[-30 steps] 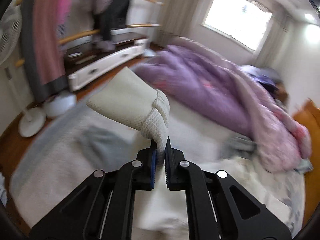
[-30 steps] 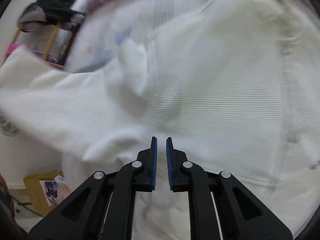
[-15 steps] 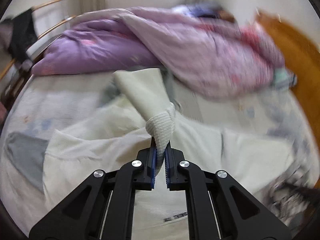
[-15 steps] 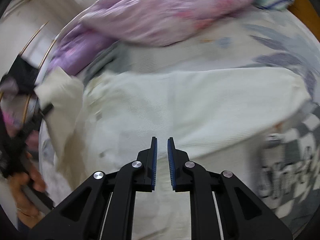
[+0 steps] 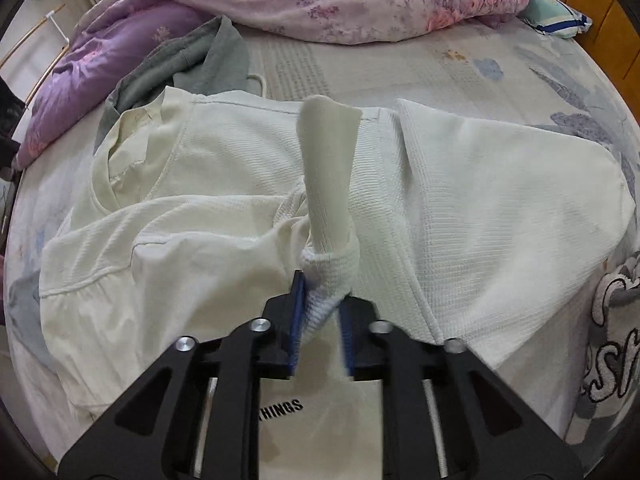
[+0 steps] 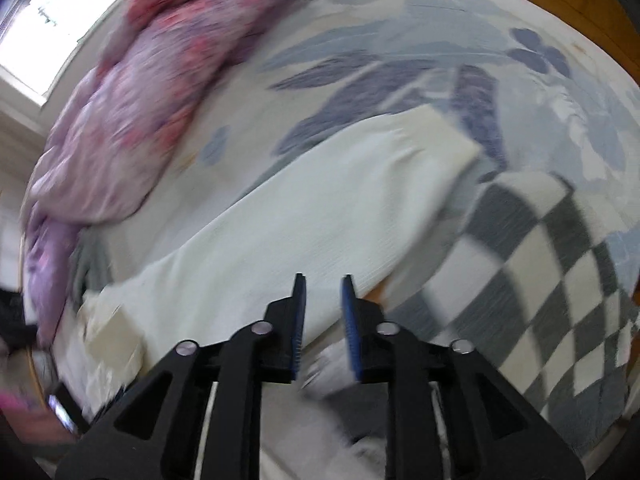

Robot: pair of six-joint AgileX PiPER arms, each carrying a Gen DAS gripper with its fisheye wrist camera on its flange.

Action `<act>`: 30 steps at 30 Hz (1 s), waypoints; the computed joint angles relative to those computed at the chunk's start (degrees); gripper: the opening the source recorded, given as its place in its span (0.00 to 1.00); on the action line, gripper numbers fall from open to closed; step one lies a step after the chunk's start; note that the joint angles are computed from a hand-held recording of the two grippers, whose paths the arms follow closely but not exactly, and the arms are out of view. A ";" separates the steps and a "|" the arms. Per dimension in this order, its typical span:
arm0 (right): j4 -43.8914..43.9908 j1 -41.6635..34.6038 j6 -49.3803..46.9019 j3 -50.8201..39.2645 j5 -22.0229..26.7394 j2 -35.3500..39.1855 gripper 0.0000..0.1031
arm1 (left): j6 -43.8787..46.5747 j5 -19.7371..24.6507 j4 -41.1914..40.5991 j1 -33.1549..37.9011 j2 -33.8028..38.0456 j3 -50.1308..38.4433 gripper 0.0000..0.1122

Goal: Fold large clothes

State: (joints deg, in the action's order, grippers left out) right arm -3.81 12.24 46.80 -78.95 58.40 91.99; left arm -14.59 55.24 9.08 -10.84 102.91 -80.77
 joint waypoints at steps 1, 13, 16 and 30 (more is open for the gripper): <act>-0.48 -1.24 -0.26 -0.13 0.72 0.21 0.26 | 0.32 -0.55 -0.95 0.03 -0.38 0.28 0.58; -0.71 -10.71 -3.34 -12.53 7.74 17.92 0.41 | -3.69 3.54 -1.18 3.45 0.86 -4.58 0.64; 0.21 -12.26 -3.04 -15.05 9.85 21.19 0.41 | -4.00 6.26 -0.06 4.51 3.86 -5.84 0.64; -9.80 -7.05 1.05 -5.89 1.69 6.91 0.07 | 6.66 4.53 -11.01 13.00 4.07 -2.71 0.64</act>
